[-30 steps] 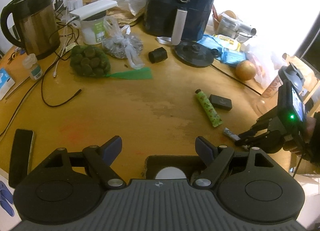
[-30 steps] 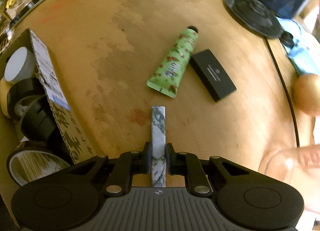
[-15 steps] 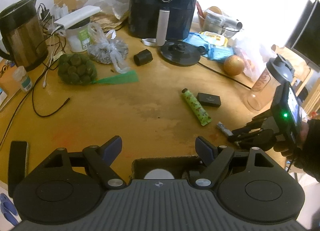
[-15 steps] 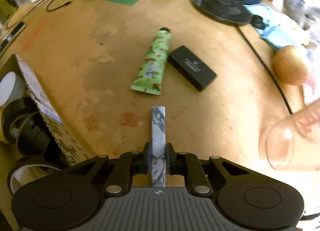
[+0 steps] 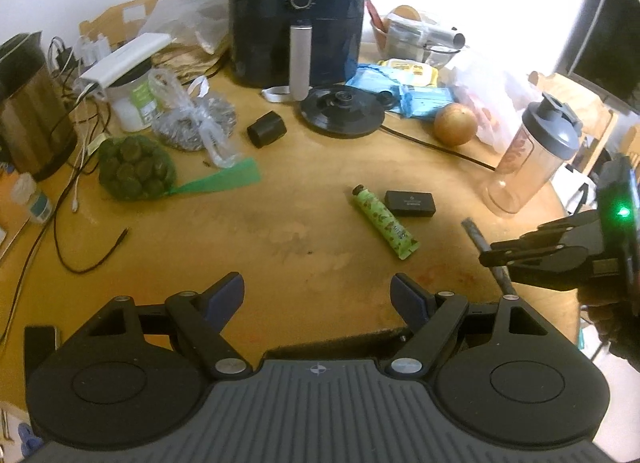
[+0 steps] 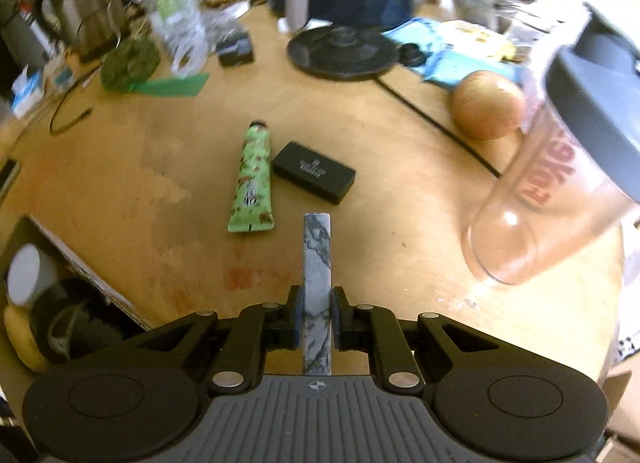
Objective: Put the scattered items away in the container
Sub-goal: 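Close the left gripper on the green tube while the right holds the strip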
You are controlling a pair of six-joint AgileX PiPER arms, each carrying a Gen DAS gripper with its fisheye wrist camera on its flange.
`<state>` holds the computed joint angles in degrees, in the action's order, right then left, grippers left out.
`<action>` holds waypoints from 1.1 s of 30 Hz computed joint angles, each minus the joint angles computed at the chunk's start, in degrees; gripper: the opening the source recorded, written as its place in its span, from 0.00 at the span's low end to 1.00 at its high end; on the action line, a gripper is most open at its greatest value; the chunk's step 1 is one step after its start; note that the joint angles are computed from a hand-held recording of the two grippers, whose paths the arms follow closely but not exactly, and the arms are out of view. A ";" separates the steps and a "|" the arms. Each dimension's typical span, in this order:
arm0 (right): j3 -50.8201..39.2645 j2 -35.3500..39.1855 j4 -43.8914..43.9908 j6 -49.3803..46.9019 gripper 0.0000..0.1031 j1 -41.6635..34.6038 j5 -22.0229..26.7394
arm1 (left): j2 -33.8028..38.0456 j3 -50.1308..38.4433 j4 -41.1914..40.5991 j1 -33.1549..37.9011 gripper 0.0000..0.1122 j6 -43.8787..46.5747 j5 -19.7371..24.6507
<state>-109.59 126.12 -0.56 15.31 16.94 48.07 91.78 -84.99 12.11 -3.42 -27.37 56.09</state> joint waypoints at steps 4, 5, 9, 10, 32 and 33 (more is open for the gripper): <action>3.74 -3.41 -1.77 4.68 0.16 0.44 -2.58 | 2.29 -1.96 -1.09 0.47 0.72 2.53 -0.42; 4.76 -4.34 -2.27 6.01 0.16 0.61 -3.23 | 2.89 -2.44 -1.57 0.61 0.72 3.23 -0.59; 7.80 -7.25 -4.61 10.66 0.16 1.43 -4.86 | 5.57 -4.68 -2.62 0.76 0.71 5.19 -0.62; 8.56 -7.98 -5.09 11.90 0.16 1.61 -5.26 | 6.44 -5.47 -2.89 0.80 0.71 5.72 -0.50; 23.53 -20.54 -17.51 37.52 0.16 5.70 -4.73 | 30.98 -29.08 -5.45 0.00 0.64 10.22 3.54; 23.88 -20.79 -18.27 38.36 0.16 6.02 -4.29 | 32.08 -30.24 -5.69 -0.03 0.64 10.27 3.67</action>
<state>-85.71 105.33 -18.83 53.67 22.96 43.77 123.86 -115.23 6.42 -3.45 -17.11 59.76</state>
